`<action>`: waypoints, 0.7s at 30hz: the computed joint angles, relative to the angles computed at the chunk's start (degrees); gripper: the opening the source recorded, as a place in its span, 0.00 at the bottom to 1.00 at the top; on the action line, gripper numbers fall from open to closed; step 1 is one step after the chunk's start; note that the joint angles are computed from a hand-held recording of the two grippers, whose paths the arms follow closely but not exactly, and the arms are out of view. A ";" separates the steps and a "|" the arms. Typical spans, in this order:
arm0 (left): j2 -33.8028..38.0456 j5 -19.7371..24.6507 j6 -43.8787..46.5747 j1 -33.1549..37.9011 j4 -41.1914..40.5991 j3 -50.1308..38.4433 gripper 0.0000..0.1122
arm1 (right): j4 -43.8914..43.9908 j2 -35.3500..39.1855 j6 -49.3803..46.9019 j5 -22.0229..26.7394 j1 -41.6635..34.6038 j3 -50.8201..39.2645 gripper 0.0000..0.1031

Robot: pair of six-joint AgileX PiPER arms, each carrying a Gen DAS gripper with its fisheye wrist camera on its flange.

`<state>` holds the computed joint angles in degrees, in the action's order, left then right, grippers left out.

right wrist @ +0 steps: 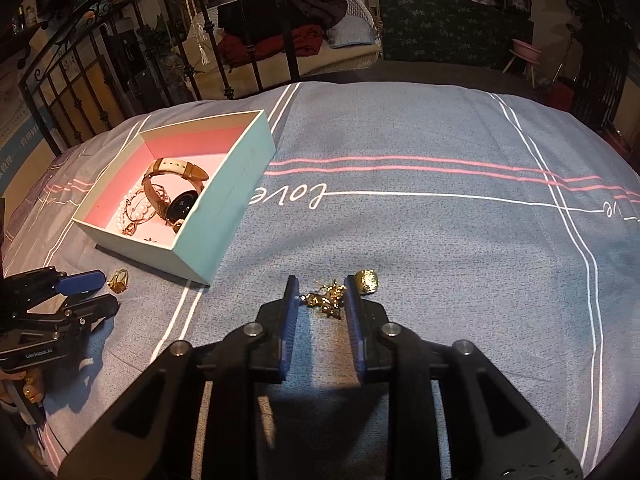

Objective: Organize jewelry
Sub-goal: 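Grasp the gold ring with the left tool while the right tool grasps a gold earring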

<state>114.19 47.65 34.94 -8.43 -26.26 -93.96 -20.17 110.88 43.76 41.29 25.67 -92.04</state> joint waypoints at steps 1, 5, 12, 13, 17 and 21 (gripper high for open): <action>0.08 0.04 0.09 0.04 -0.09 -0.09 0.41 | -0.78 -0.48 -0.13 0.54 0.43 0.25 0.24; -0.06 -0.14 0.52 0.17 -0.69 0.38 0.41 | -9.52 -1.18 2.85 7.07 3.03 0.50 0.23; 0.19 -0.63 0.33 -0.26 -0.01 0.21 0.39 | -2.08 -1.77 -2.29 3.08 -1.26 3.48 0.23; 0.38 -0.62 0.19 -0.31 0.13 -0.07 0.37 | -2.01 -0.85 -3.46 3.64 -0.98 2.06 0.23; 1.73 -0.11 -0.73 -0.68 1.17 -2.17 0.33 | -2.17 3.54 -6.55 6.32 -0.20 -4.36 0.23; 3.27 0.12 -1.70 -1.72 2.84 -4.48 0.28 | -2.43 5.72 -7.00 7.22 -0.37 -7.34 0.23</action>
